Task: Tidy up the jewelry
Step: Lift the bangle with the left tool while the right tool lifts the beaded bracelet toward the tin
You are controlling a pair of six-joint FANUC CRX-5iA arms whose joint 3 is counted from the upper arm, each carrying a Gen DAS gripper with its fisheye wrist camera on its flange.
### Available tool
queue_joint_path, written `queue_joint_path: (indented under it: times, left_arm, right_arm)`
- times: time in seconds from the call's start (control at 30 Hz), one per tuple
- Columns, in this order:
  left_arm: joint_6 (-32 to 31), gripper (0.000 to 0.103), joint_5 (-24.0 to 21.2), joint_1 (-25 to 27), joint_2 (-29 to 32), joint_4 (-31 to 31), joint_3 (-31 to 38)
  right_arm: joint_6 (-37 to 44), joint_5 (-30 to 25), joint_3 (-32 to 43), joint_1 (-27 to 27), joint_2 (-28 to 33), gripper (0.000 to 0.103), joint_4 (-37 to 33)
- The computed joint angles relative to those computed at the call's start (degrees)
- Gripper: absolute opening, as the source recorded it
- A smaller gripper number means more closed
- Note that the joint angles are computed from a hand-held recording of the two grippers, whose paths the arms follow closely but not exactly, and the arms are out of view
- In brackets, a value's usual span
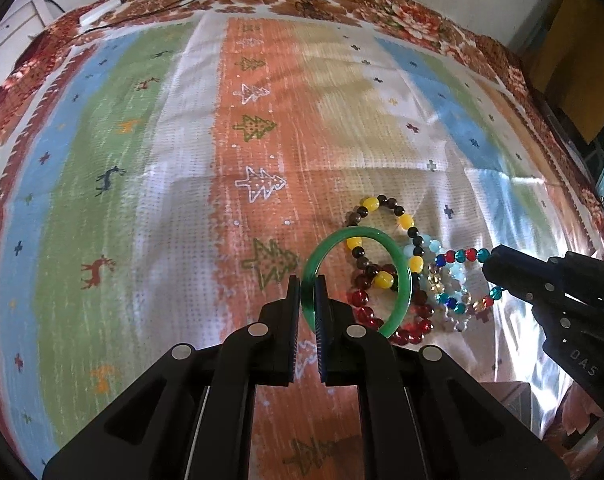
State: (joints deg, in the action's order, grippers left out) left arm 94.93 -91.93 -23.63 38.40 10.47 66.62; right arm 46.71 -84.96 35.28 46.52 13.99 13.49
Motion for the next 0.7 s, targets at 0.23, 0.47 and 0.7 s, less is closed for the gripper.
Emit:
queue_joint_path:
  times: [0.23,0.47,0.7]
  left_arm:
    - [0.36,0.007,2.06,-0.35,-3.37,0.34,-4.37]
    - [1.08,0.007,3.43,-0.7,-5.83,-0.58,-6.81]
    - [2.03,0.007,5.39,-0.27,-8.53,0.53,-10.47]
  right_arm:
    - [-1.34,0.6,-1.3,1.21,-1.62,0.01,1.02]
    - [-1.79,0.62,-2.33,3.48,-2.69,0.01,4.26]
    - [-2.28,0.91,-3.44,4.66,-3.86,0.01,6.33]
